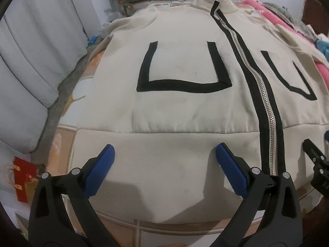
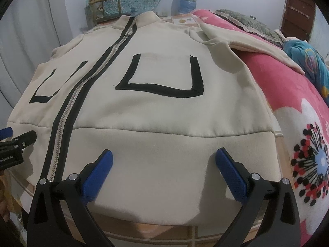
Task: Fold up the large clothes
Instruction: 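Lower both tools onto the cream jacket hem and close on it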
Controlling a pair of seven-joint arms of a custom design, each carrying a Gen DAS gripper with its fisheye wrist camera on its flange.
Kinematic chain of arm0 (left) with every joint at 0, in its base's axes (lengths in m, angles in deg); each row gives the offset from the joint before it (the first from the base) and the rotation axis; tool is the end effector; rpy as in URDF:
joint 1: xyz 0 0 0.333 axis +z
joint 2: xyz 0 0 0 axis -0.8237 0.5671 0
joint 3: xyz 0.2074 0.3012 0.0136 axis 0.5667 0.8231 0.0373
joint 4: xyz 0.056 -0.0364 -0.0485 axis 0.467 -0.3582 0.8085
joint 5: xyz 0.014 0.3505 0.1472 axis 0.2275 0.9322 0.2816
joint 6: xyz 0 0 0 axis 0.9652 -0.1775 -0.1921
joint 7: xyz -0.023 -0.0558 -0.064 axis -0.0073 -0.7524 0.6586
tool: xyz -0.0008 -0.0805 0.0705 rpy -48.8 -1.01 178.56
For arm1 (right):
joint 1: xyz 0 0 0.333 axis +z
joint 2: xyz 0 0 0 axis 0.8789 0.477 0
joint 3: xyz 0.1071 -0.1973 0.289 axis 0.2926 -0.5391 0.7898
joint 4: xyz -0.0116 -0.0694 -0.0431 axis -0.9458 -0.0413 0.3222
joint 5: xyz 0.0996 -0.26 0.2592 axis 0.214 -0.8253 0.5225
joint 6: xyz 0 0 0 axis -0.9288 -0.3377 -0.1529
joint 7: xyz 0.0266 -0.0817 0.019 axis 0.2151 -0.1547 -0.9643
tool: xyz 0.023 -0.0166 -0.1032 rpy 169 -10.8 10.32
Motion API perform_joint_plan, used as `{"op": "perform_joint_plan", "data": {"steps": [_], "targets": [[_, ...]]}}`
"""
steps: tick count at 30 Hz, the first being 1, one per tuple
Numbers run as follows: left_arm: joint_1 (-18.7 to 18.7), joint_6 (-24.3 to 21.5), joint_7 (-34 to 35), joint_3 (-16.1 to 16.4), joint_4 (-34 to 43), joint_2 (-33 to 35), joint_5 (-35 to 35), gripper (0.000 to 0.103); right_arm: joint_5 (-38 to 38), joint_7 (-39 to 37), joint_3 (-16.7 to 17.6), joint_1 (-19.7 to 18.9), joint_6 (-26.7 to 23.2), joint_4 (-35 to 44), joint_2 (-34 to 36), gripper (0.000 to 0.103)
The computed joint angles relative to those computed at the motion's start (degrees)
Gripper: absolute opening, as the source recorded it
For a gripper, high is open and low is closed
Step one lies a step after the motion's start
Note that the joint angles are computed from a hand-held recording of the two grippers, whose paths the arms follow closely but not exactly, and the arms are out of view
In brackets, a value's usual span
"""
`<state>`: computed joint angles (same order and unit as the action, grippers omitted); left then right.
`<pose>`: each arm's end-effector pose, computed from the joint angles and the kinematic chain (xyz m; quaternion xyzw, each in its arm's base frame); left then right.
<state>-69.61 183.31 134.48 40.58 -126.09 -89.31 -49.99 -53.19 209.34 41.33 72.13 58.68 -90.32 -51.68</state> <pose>0.5178 -0.2585 0.6611 -0.6646 0.6997 -0.1631 0.2054 0.4716 0.1763 0.6792 -0.6145 0.7256 -0.2423 0.1929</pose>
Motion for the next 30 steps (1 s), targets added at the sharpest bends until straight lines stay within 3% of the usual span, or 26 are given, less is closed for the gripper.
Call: {"op": "perform_joint_plan", "data": {"steps": [3, 7, 10, 13, 16, 18, 21, 24, 30], "targets": [[0.38, 2.45, -0.35, 0.42, -1.34, -0.43, -2.02, 0.096, 1.09, -2.32, -0.72, 0.27, 1.53, -0.86, -0.49, 0.098], [0.57, 2.15, 1.50, 0.55, -1.12, -0.52, -3.60, 0.096, 4.69, -6.83, -1.94, 0.25, 4.68, -3.04, -2.97, 0.097], [1.28, 9.01, 1.28, 1.09, -6.17, -4.80, -3.03, 0.096, 5.88, -9.01, -2.11, -1.08, 7.79, -5.27, -6.58, 0.097], [2.63, 14.19, -0.42, 1.23, -10.57, -9.14, 0.58, 0.095, 5.58, -9.27, -1.26, -3.93, 6.92, -5.78, -8.99, 0.097], [3.88, 14.62, -0.73, 2.00, -13.00, -11.49, 0.66, 0.094, 4.61, -7.89, -0.68, -7.27, 4.22, -5.84, -10.22, 0.097], [4.63, 13.30, -1.05, 2.35, -13.70, -11.94, 0.11, 0.074, 4.54, -7.55, -0.45, -8.35, 1.93, -5.67, -10.22, 0.097], [5.12, 10.93, 0.31, 4.04, -14.52, -12.00, -4.50, 0.064, 4.02, -7.53, 0.09, -8.80, -0.93, -5.30, -9.78, 0.094], [5.85, 11.71, 0.46, 4.73, -16.04, -12.20, -7.01, 0.061, 5.28, -8.47, -0.36, -7.83, -1.80, -5.52, -9.35, 0.087], [7.28, 13.85, -0.44, 3.98, -16.61, -11.84, -4.39, 0.054, 1.39, -7.23, 0.84, -8.36, -2.26, -5.28, -8.19, 0.074]]}}
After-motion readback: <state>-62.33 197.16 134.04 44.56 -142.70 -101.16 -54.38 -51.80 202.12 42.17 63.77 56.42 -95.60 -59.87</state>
